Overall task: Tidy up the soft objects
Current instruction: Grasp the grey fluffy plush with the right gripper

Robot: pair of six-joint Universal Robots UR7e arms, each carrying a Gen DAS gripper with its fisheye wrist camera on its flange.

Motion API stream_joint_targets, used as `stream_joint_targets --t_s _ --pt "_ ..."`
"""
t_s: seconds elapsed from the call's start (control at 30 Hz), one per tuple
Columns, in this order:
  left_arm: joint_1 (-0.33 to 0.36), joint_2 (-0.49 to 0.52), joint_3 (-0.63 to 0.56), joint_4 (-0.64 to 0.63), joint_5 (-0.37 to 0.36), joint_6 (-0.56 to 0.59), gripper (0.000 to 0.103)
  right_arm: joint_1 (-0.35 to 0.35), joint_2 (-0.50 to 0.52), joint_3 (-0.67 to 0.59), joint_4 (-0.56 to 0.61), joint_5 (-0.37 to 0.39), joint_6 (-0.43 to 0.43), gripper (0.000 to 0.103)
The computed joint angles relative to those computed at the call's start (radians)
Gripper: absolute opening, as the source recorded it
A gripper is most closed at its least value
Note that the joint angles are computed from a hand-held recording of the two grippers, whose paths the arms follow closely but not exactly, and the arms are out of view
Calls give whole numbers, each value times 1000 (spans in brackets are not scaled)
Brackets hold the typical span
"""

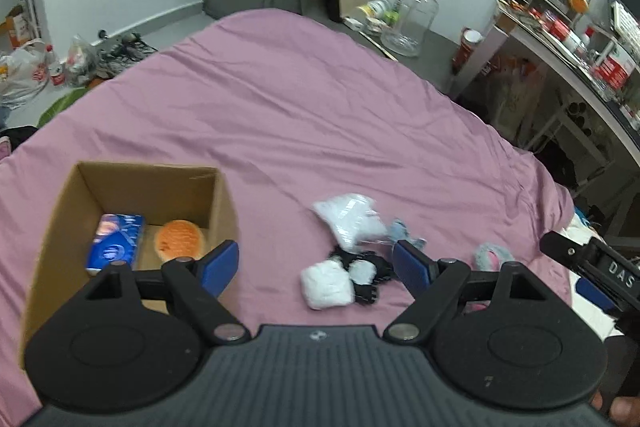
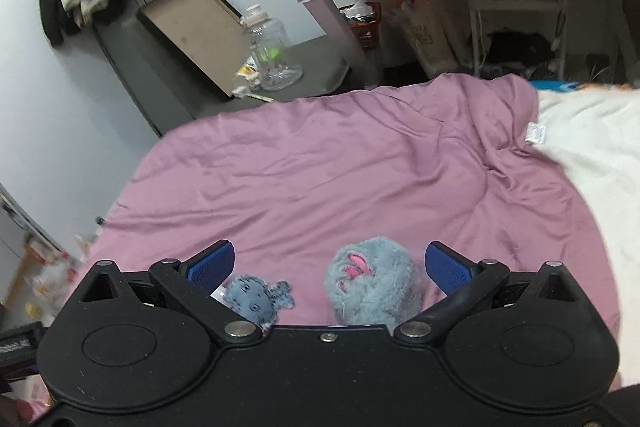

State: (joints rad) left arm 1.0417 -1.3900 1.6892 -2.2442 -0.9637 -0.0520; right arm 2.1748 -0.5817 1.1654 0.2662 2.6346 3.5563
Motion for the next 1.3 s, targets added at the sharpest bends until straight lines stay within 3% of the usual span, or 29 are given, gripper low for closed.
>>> stream_joint_targets --t_s 0.2,0.37,0.57,0.73,0.9,1.0,1.1,1.17,1.3 --pt "-37 34 11 2 6 -8 83 -39 -66 92 -49 -79 9 103" --pt "-65 71 23 -23 21 -23 83 -82 -94 120 16 -134 147 101" --pt "-80 119 39 -70 23 -49 83 -145 -128 174 50 -225 294 81" --pt "-77 169 26 -63 -4 -104 80 -187 -148 205 57 -314 357 78" --pt "-80 202 37 -97 -27 -116 78 -213 -162 227 50 -348 400 68" --pt "-76 226 32 -95 -46 -135 74 -237 -179 255 37 -402 432 58" --pt "-71 248 27 -90 -60 -153 67 -256 -190 272 21 -451 445 57" --pt "-66 261 22 -81 -76 -169 56 -266 -194 279 16 -472 455 57" --pt "-50 277 14 -61 -133 -203 51 -278 -201 291 0 -502 453 49"
